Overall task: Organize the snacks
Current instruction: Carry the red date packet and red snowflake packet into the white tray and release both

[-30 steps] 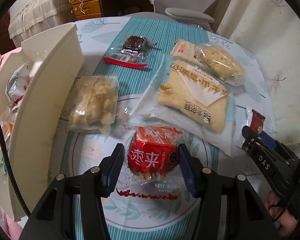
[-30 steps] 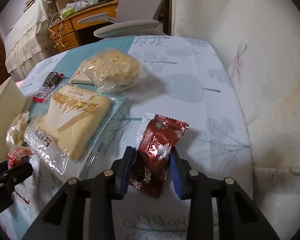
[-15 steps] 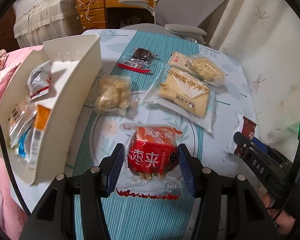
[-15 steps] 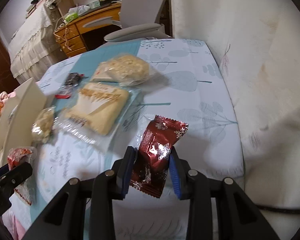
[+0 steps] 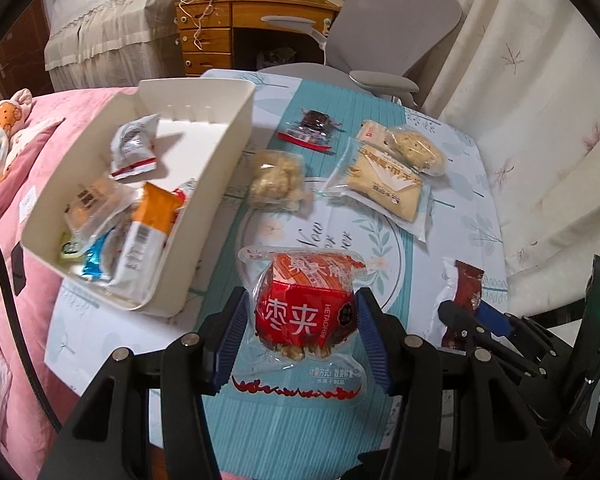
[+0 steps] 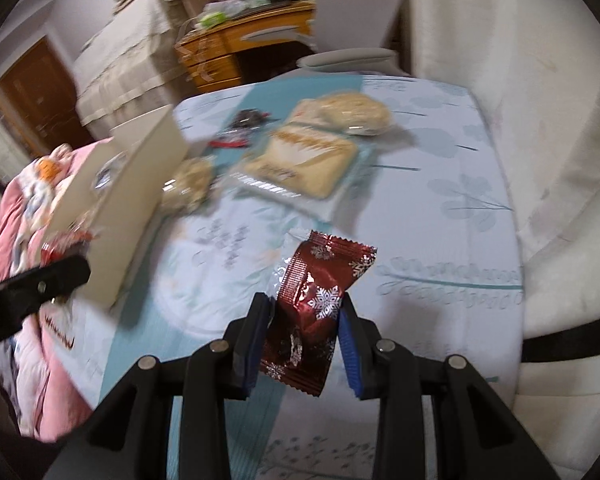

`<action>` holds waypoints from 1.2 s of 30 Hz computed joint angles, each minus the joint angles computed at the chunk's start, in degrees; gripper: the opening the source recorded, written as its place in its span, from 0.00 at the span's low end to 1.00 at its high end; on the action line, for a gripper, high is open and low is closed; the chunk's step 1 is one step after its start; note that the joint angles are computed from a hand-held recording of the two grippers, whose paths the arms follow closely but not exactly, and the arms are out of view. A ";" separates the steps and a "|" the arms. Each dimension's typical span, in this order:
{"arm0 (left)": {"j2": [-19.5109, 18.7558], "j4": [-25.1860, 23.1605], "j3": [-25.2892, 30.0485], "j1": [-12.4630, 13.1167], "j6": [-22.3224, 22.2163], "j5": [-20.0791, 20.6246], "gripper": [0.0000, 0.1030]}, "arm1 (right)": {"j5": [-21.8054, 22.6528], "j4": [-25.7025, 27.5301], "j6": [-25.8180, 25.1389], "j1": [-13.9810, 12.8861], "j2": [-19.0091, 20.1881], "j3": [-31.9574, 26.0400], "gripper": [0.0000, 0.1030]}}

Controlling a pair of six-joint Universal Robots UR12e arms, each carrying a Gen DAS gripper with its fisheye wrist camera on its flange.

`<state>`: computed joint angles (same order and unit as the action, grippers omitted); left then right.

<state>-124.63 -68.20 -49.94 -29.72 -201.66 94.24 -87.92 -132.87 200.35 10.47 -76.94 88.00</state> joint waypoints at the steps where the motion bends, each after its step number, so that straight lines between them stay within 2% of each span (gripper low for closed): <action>1: 0.65 0.55 -0.85 0.17 -0.09 0.04 0.51 | 0.84 -0.41 -0.84 0.15 -0.04 0.00 0.33; 9: 4.93 6.51 -6.90 2.37 0.92 -0.49 0.52 | 4.88 -5.02 -6.13 1.91 0.71 -1.37 0.33; 13: 6.48 7.07 -8.85 3.91 1.59 -1.80 0.52 | 5.96 -7.61 -7.43 3.40 1.41 -2.55 0.33; 17: 7.61 6.93 -10.04 5.78 2.92 -3.34 0.52 | 6.53 -7.78 -7.23 4.80 2.66 -4.54 0.33; 26: 8.43 7.08 -10.15 9.70 8.82 -6.57 0.52 | 3.63 -8.66 -3.70 8.23 6.25 -9.95 0.33; 36: 5.93 4.21 -5.65 13.36 17.23 -10.58 0.52 | -1.80 -8.48 -0.38 11.44 11.01 -16.63 0.33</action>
<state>-118.70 -63.99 -55.60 -16.37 -184.43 83.66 -89.71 -141.35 199.97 21.92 -65.93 71.37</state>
